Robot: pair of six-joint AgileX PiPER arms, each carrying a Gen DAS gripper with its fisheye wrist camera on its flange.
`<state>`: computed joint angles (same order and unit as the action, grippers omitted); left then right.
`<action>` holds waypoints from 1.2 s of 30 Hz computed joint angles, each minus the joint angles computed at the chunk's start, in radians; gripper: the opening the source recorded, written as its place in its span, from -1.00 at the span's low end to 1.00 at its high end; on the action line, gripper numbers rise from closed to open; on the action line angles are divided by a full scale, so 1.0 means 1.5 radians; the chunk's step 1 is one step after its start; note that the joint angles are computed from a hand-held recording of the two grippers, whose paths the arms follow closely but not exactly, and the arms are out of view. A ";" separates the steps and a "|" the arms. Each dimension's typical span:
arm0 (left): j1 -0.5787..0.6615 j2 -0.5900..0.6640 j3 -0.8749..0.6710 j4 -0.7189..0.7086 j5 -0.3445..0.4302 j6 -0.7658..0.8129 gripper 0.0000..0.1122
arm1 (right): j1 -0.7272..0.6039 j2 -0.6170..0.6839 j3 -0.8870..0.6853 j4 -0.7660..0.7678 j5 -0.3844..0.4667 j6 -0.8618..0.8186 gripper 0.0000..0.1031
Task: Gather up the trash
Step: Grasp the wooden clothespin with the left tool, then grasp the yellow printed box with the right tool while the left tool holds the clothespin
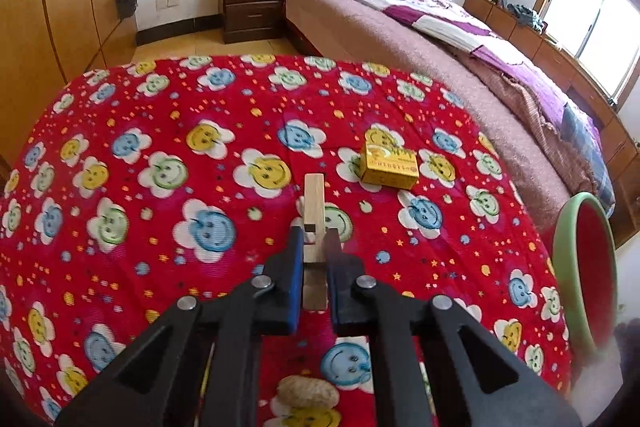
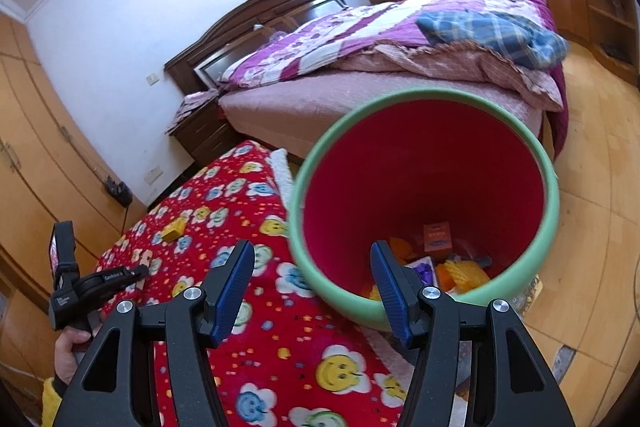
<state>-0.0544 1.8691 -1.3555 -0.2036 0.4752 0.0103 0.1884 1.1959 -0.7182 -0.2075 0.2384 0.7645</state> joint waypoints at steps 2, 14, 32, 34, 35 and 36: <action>0.013 -0.015 0.006 -0.015 0.004 0.023 -0.83 | 0.018 0.013 -0.023 0.004 0.009 -0.006 0.20; 0.128 -0.041 0.004 -0.002 0.001 0.070 -0.83 | 0.133 0.160 -0.215 0.049 0.080 -0.079 0.20; 0.230 0.065 -0.053 -0.151 -0.014 0.205 -0.83 | 0.227 0.603 -0.762 0.030 0.326 -0.093 0.20; 0.232 0.070 -0.059 -0.172 -0.008 0.219 -0.83 | 0.226 0.640 -0.809 0.030 0.345 -0.098 0.20; 0.234 0.070 -0.058 -0.187 -0.006 0.231 -0.83 | 0.225 0.663 -0.840 0.028 0.361 -0.099 0.20; 0.234 0.070 -0.056 -0.194 -0.006 0.239 -0.83 | 0.224 0.683 -0.867 0.028 0.376 -0.101 0.20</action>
